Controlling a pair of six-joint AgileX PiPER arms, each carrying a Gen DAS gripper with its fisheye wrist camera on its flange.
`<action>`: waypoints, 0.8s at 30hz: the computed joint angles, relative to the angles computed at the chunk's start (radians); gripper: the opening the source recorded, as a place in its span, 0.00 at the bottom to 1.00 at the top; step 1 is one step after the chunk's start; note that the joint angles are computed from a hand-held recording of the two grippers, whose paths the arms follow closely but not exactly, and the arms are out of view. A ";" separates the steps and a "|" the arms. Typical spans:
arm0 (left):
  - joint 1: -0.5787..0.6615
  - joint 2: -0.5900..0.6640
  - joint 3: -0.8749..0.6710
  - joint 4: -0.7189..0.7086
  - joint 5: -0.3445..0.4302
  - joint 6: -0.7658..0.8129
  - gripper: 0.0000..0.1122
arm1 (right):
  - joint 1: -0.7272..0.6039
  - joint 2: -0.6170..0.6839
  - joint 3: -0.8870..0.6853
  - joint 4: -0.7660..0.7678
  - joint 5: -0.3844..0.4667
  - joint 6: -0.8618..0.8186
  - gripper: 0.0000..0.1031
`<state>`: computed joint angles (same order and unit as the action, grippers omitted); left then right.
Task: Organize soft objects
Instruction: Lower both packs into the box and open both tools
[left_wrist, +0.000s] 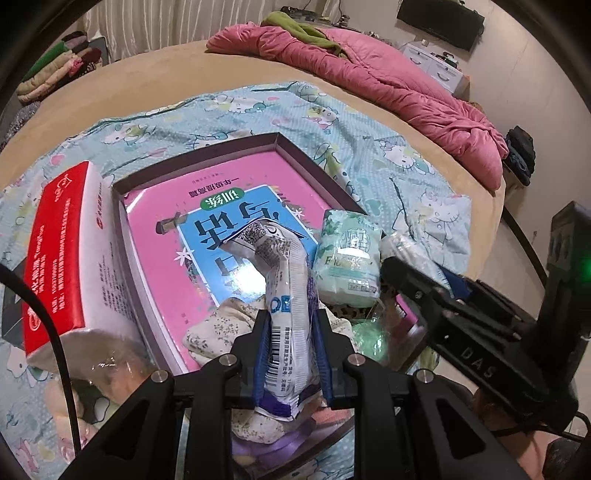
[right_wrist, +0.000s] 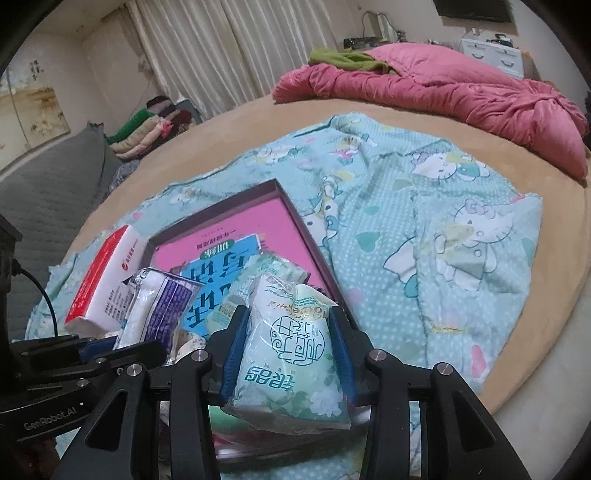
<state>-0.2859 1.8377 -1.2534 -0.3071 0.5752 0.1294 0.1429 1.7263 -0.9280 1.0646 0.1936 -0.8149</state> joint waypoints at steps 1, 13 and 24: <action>0.002 0.006 -0.004 -0.008 0.002 0.009 0.21 | -0.002 0.012 -0.007 0.027 0.008 -0.023 0.43; 0.015 0.016 -0.013 -0.049 0.010 0.046 0.22 | -0.011 0.067 -0.034 0.182 0.027 -0.166 0.49; 0.012 0.003 -0.009 -0.035 0.017 0.032 0.29 | -0.011 0.035 -0.011 0.290 0.003 -0.273 0.65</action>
<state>-0.2742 1.8405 -1.2620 -0.3416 0.5918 0.1616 0.1320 1.7616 -0.9388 1.3546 0.1967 -1.0883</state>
